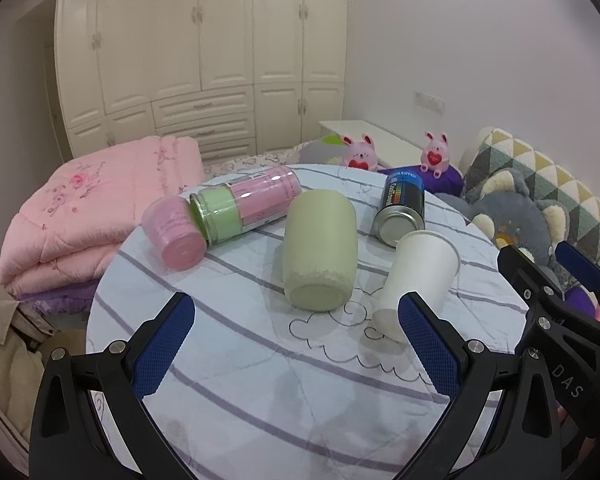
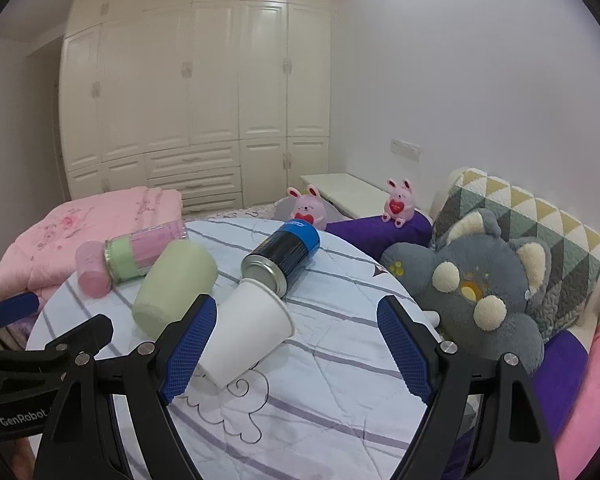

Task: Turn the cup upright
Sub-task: 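Move the left tool toward the pale green mug lying on its side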

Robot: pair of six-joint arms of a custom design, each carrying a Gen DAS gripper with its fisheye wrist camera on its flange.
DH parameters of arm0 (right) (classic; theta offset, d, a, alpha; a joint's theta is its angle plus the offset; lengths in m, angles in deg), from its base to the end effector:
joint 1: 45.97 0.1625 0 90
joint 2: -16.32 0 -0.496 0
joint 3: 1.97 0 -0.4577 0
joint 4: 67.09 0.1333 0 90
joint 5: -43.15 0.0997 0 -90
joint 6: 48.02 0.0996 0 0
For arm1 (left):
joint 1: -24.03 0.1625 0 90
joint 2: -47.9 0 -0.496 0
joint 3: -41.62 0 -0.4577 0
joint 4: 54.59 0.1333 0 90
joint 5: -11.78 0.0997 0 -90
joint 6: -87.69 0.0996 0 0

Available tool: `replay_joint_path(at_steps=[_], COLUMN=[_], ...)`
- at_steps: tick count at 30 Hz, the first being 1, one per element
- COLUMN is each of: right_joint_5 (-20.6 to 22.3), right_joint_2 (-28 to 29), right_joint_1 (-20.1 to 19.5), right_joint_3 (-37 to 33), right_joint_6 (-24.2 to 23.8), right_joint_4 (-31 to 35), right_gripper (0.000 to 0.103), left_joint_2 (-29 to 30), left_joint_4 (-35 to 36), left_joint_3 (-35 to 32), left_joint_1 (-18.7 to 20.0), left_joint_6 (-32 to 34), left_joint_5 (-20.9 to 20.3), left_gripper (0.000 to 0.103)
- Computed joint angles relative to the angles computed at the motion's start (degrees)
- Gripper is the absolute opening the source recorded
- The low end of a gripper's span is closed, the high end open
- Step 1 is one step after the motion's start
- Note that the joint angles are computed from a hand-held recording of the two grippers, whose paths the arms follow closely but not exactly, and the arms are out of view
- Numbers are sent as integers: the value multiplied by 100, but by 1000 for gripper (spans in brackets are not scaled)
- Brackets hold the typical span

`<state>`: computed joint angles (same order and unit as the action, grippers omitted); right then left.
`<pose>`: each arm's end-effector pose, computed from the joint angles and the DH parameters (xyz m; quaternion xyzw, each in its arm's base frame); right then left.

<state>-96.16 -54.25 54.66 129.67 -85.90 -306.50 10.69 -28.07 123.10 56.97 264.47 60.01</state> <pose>0.1406 -0.4357 0.3274 0.0028 -0.7137 0.5450 0.4400 -0.4395 -0.5227 0.0400 0.3640 0.8483 -0.3113 0.2257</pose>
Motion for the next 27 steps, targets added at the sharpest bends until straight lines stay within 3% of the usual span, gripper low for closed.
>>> replay_joint_path(at_steps=[9, 18, 27], right_joint_5=[-76, -128, 56], right_joint_2=[-31, -81, -221], right_joint_1=[-126, -324, -482], right_joint_3=[-169, -289, -308], right_joint_6=[282, 790, 1226], right_joint_4=[272, 959, 1465], right_gripper=[84, 84, 84], left_joint_2=[457, 1450, 1926], left_joint_4=[491, 1992, 2504], left_joint_3=[-693, -2101, -2821], left_joint_1=[181, 500, 617], left_joint_6=[105, -450, -577], left_joint_5=[109, 386, 440], left_gripper=[103, 103, 98])
